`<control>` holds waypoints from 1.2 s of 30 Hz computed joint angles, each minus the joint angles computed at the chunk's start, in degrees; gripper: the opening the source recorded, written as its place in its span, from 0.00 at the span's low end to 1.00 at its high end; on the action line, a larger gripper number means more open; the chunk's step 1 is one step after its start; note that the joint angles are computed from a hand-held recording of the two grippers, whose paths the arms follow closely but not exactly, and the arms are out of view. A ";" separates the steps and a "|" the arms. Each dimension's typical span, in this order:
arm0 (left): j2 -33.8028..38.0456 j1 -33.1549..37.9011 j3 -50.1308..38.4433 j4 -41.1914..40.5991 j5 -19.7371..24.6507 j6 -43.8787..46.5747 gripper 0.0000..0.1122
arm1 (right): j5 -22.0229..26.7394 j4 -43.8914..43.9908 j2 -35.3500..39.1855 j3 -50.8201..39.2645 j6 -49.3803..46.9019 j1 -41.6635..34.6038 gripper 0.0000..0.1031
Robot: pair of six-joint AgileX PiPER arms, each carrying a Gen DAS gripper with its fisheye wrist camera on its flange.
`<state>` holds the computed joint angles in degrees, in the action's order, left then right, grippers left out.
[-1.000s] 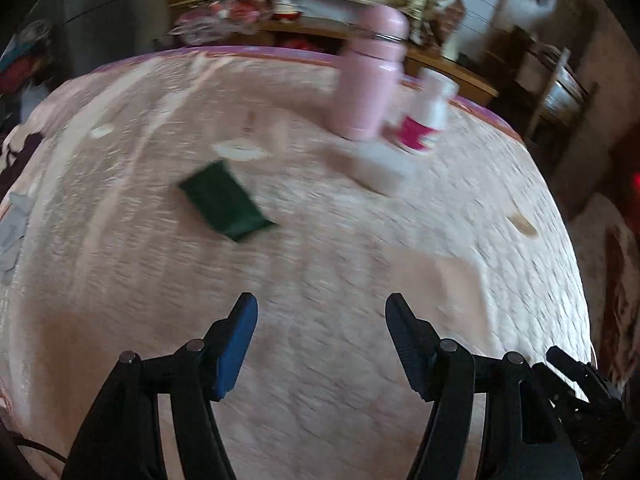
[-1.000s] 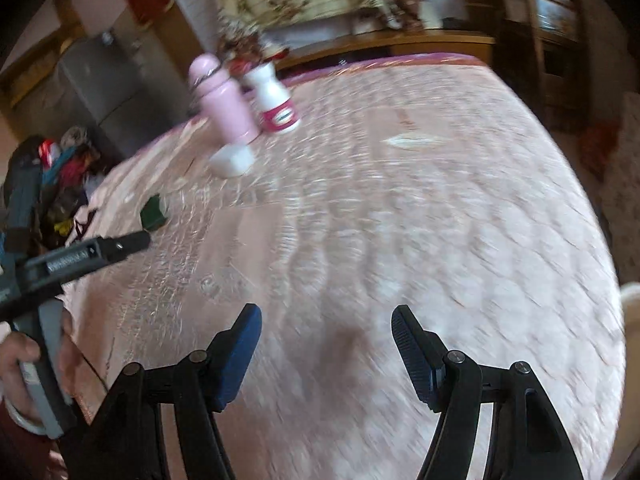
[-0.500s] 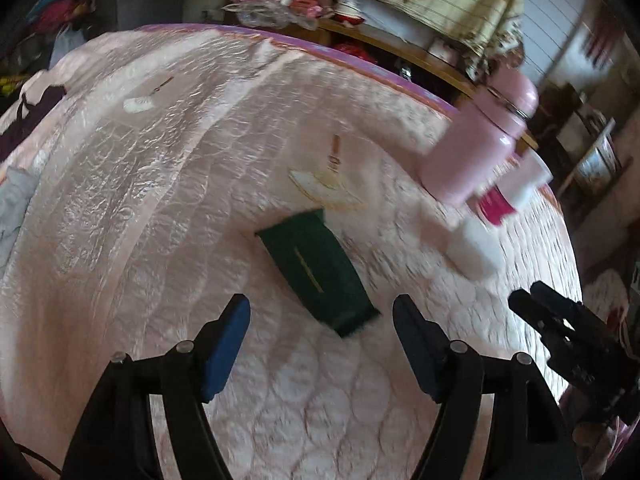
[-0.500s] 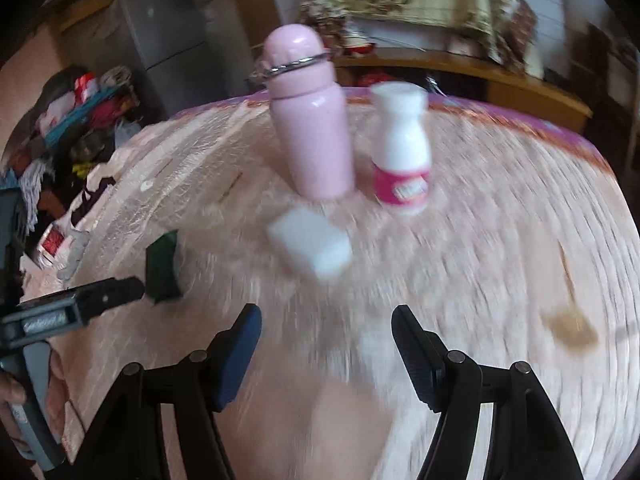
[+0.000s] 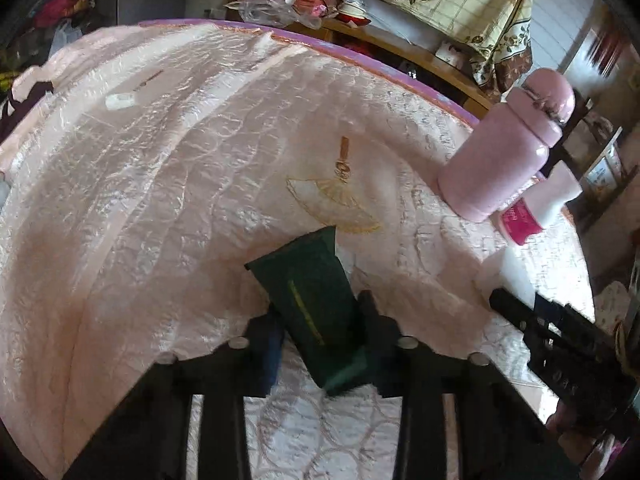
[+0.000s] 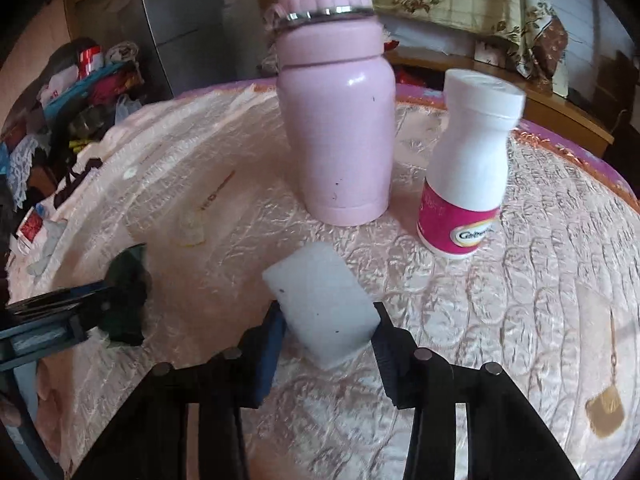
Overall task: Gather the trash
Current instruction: 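Grasp the white sponge with the right tool while the left tool grasps the green tube, then carry the sponge and green tube over the bucket and open both tools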
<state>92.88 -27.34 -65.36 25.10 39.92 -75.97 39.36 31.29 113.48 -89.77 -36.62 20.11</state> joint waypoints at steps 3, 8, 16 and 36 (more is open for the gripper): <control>-2.07 -2.53 0.43 0.86 0.88 -0.98 0.11 | -1.24 2.34 -4.50 5.37 -2.75 -1.00 0.43; -3.75 -11.78 -1.91 2.97 5.17 -1.86 0.11 | -1.92 6.56 -14.78 16.72 -6.43 -4.32 0.43; 0.94 -27.43 -10.33 5.85 11.01 -5.48 0.11 | 1.84 10.99 -30.79 33.45 -8.94 -17.17 0.43; 22.30 -43.45 -40.69 3.27 20.18 -0.10 0.11 | 23.00 14.60 -48.23 47.72 -29.97 -64.21 0.44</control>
<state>115.18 -70.78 -106.05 28.38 60.10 -76.07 62.36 45.88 65.26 -42.05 -66.59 -44.10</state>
